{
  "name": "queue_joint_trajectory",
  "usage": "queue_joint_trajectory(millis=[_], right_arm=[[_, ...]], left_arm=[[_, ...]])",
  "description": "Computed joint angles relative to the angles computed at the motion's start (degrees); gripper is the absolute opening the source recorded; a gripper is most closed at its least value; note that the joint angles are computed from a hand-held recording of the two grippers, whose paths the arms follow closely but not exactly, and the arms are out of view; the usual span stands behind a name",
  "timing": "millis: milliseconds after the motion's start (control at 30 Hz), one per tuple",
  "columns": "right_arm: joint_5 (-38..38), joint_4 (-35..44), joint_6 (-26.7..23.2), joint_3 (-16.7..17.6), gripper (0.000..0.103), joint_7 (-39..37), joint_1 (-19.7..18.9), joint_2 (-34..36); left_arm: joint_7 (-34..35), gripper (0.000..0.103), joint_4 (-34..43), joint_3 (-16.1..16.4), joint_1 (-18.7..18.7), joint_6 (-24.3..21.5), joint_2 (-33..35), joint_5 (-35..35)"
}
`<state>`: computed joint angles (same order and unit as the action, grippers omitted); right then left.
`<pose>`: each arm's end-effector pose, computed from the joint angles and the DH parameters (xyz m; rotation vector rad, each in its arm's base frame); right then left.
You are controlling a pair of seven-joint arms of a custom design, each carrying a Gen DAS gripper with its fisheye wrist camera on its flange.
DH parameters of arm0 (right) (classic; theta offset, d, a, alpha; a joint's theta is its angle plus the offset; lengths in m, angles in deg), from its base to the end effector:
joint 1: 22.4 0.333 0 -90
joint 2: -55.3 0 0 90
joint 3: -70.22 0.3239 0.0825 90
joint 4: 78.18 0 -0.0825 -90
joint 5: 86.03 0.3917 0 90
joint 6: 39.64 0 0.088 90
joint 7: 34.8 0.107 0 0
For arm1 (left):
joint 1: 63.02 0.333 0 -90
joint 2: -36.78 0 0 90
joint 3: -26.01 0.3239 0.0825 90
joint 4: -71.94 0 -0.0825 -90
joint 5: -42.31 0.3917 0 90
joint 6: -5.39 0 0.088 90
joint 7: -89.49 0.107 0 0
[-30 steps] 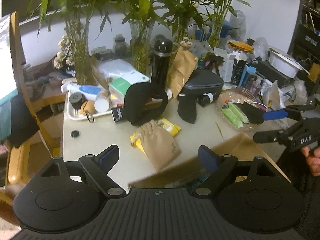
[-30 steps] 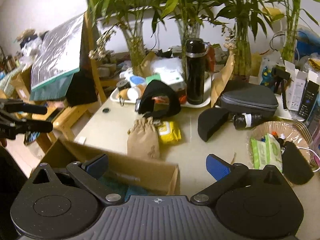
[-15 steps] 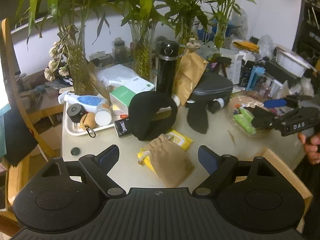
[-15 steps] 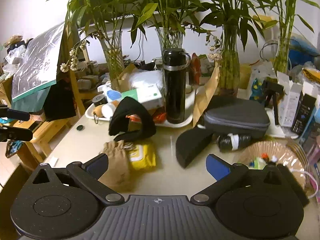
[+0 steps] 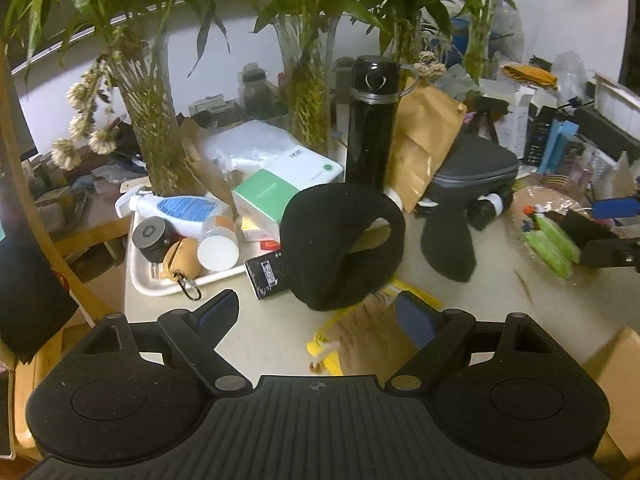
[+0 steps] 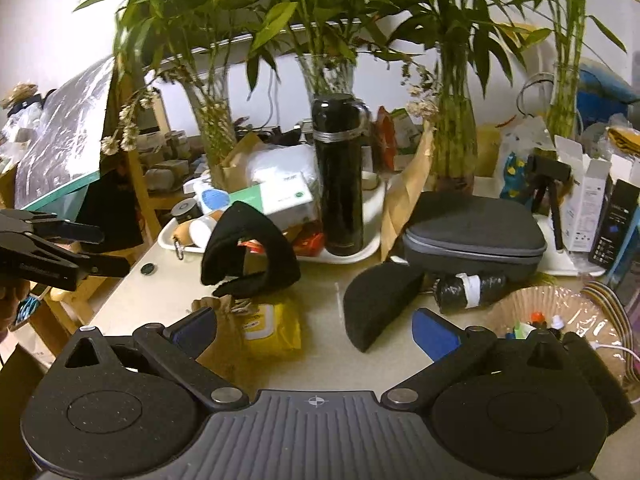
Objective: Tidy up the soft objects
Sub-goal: 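Lower the left tool onto the black fabric cushion and close on it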
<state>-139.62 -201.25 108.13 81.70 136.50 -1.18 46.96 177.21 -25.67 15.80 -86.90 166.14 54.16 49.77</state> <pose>0.4568 0.3152 0.5263 -1.5332 1.8184 -0.7688 0.5868 -0.3861 0.5180 -1.1695 2.2983 -0.9518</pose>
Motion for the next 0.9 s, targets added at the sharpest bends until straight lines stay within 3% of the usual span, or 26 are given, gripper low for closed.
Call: queue_joint_trajectory(millis=[333,433,633,833,867,900], right_arm=[[0.15,0.40,-1.76,-0.25,0.103,1.08,-0.14,0.45],[-0.60,0.52,-1.92,-0.23,0.103,1.70,-0.14,0.48],[-0.65,0.97,-2.91,-0.20,0.103,2.41,0.09,0.79],[-1.09,1.90,-3.45,-0.33,0.103,2.08,0.52,1.63],[-1.21,2.04,-3.37,-0.39,0.103,1.96,0.58,1.76],[-1.54,2.12,-3.33,-0.41,0.103,2.02,0.62,1.84]], left_arm=[[-0.90,0.086,10.08,4.92,-5.64,-1.76,8.92,10.29],[3.43,0.086,14.73,2.84,-4.56,-5.66,11.69,8.38],[4.28,0.086,21.00,4.64,-6.40,-9.04,16.27,9.46],[5.00,0.077,26.99,5.03,-7.25,-11.07,20.93,9.05],[4.83,0.072,27.92,5.60,-7.79,-11.19,21.70,9.62],[4.46,0.060,28.66,6.20,-8.28,-11.07,22.41,10.22]])
